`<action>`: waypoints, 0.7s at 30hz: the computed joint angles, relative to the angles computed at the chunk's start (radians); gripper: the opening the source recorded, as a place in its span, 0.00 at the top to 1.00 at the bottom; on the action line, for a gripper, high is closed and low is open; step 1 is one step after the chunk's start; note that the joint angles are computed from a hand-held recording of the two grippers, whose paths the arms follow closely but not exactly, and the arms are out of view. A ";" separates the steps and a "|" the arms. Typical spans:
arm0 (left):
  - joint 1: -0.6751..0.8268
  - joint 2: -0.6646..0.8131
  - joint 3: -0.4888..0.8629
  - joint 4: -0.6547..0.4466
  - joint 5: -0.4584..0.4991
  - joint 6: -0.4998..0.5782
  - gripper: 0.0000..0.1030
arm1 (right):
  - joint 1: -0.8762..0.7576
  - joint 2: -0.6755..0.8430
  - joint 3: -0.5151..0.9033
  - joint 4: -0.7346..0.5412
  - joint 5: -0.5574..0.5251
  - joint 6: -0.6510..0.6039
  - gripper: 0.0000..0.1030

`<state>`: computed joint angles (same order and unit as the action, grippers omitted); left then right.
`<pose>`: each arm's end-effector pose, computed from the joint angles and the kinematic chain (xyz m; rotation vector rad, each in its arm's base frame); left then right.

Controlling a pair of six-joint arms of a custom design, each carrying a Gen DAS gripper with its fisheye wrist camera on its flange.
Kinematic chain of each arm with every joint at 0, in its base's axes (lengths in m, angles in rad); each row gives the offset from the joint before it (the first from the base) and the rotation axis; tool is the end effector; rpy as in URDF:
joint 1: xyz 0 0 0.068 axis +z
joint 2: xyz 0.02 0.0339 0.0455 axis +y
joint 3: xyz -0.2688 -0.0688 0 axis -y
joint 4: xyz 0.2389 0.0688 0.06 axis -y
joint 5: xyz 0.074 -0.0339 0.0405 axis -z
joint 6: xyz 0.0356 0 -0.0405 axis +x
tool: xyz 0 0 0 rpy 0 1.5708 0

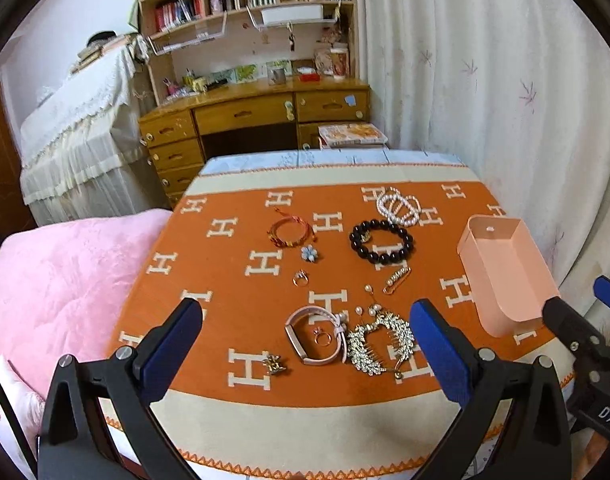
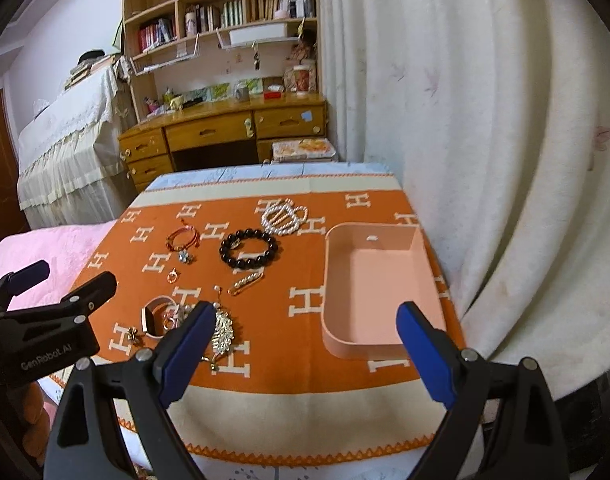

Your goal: Organize jewelry

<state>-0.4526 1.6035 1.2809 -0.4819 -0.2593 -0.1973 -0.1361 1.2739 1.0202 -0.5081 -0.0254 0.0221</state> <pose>0.3184 -0.1447 0.2852 0.1758 2.3346 -0.0120 0.2646 -0.0353 0.2930 0.1717 2.3261 -0.0273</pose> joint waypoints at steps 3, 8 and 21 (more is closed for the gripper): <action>0.036 0.077 0.057 -0.045 0.075 0.016 0.01 | 0.013 0.064 0.028 0.004 0.007 0.005 0.10; 0.118 0.208 0.139 -0.121 0.195 0.037 0.01 | 0.049 0.178 0.084 -0.010 0.000 0.001 0.10; 0.319 0.329 0.133 -0.048 0.355 0.078 0.01 | 0.119 0.449 0.247 -0.088 -0.070 -0.025 0.28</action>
<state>-0.1336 1.9327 1.4142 -0.5303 0.0958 -0.1189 -0.0171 1.7226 1.2675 -0.5959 -0.0959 -0.0028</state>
